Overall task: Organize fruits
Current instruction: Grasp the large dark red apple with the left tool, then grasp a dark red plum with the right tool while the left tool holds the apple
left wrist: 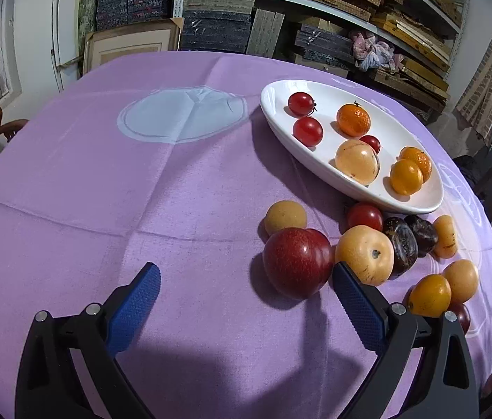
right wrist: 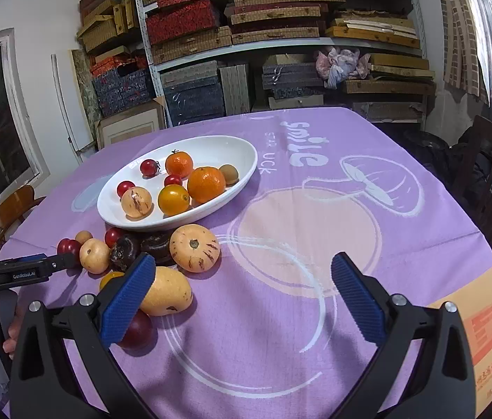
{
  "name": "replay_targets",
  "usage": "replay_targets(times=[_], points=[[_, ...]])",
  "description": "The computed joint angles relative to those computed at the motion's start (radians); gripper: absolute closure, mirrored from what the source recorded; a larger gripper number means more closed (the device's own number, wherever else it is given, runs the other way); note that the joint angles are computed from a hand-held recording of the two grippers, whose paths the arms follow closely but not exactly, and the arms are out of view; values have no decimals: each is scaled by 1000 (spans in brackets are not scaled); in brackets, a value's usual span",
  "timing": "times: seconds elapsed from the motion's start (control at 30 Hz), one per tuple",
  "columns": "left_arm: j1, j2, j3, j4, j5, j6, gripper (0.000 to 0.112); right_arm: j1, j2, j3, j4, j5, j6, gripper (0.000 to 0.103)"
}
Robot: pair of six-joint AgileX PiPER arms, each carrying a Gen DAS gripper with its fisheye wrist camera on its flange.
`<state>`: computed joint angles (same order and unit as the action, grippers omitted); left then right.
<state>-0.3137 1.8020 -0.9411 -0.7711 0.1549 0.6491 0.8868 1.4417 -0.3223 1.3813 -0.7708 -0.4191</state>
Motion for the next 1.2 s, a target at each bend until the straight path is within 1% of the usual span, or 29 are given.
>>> replay_targets(times=[0.03,0.1,0.13,0.17,0.23,0.27,0.3,0.37,0.47,0.53,0.6,0.63,0.7,0.87,0.9,0.97,1.07,1.13,1.17,1.2], points=[[7,11,-18,-45,18,48,13,-2,1,0,-1,3,1,4],[7,32,-49,-37,32,46,15,-8,2,1,-4,8,7,4],[1,33,-51,-41,26,47,17,-12,2,2,-7,11,10,4],[2,37,-58,-61,32,70,18,-17,2,2,-10,16,12,4],[7,37,-57,-141,52,155,27,-29,2,3,-19,27,19,4],[9,36,-55,-148,60,167,27,-37,2,4,-29,36,26,4],[5,31,-48,-146,53,169,27,-47,2,5,-41,48,35,4],[0,22,-36,-163,47,194,32,-63,2,8,-58,66,49,4],[-19,16,-23,-138,21,183,40,-74,3,11,-70,72,63,4],[-27,17,-21,-114,10,166,49,-77,3,12,-74,74,69,4],[-34,15,-15,-83,-7,135,53,-81,6,13,-82,77,77,4],[-32,14,-13,-104,-6,155,57,-82,7,13,-83,78,79,4],[-24,15,-13,-166,4,221,61,-82,5,13,-82,76,77,4],[-18,11,-7,-218,10,279,66,-82,4,13,-85,78,78,4],[-17,8,-3,-218,10,283,69,-86,4,14,-93,84,81,4],[-15,1,5,-203,9,279,70,-92,1,15,-119,100,92,4],[-15,-25,40,-174,3,272,70,-101,-10,13,-188,152,98,4],[-21,-56,81,-132,-17,242,70,-83,-15,1,-193,178,55,4],[-22,-70,100,-133,-24,249,70,-68,-8,-12,-188,193,19,4],[-23,-87,126,-174,-35,296,70,-47,-1,-28,-165,203,-30,4]])
